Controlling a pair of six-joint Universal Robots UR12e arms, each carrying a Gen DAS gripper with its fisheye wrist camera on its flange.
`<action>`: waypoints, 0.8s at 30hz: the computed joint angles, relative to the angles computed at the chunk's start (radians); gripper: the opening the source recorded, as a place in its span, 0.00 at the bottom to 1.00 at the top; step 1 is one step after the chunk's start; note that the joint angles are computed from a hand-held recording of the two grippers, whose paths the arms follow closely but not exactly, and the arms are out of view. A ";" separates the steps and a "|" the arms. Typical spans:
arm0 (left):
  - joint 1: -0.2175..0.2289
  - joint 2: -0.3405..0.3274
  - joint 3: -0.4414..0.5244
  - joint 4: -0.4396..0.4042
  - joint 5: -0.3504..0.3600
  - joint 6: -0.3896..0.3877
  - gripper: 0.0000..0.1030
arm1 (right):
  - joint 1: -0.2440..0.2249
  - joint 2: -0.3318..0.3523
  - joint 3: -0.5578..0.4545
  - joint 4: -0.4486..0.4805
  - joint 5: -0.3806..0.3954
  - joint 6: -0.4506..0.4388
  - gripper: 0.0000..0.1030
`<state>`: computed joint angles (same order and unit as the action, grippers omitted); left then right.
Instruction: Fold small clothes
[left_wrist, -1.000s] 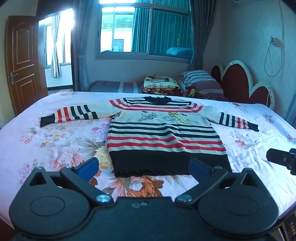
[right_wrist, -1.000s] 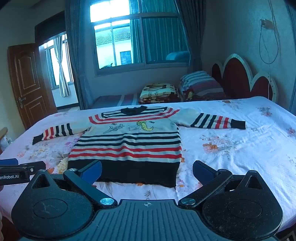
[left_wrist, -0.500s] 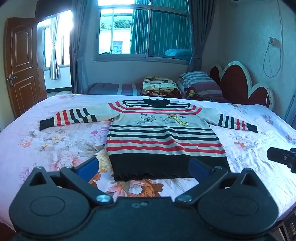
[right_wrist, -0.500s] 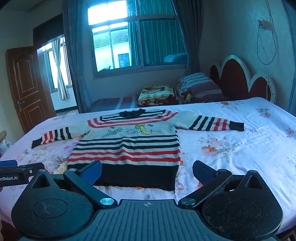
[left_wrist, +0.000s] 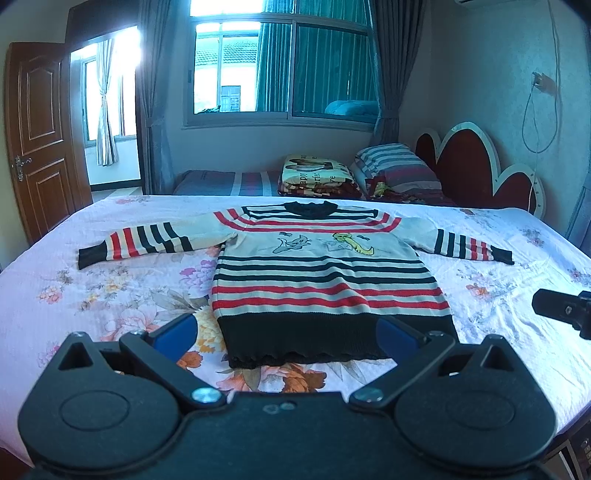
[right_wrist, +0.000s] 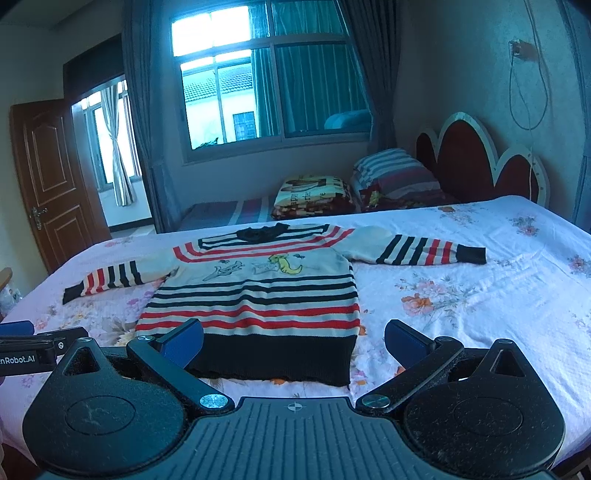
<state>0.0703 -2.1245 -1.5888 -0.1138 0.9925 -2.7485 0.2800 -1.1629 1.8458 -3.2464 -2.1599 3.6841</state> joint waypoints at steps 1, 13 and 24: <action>0.001 -0.001 0.000 0.003 -0.002 -0.003 0.99 | 0.000 0.000 0.001 -0.002 0.000 0.000 1.00; 0.000 0.000 0.000 0.003 -0.002 -0.001 0.99 | -0.002 0.000 0.002 -0.006 0.002 -0.003 1.00; -0.002 0.002 -0.013 0.018 0.013 -0.003 0.99 | -0.003 -0.001 0.007 -0.017 0.013 -0.003 1.00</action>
<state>0.0687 -2.1220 -1.6014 -0.0962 1.0059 -2.7518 0.2766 -1.1636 1.8526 -3.2632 -2.1469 3.6811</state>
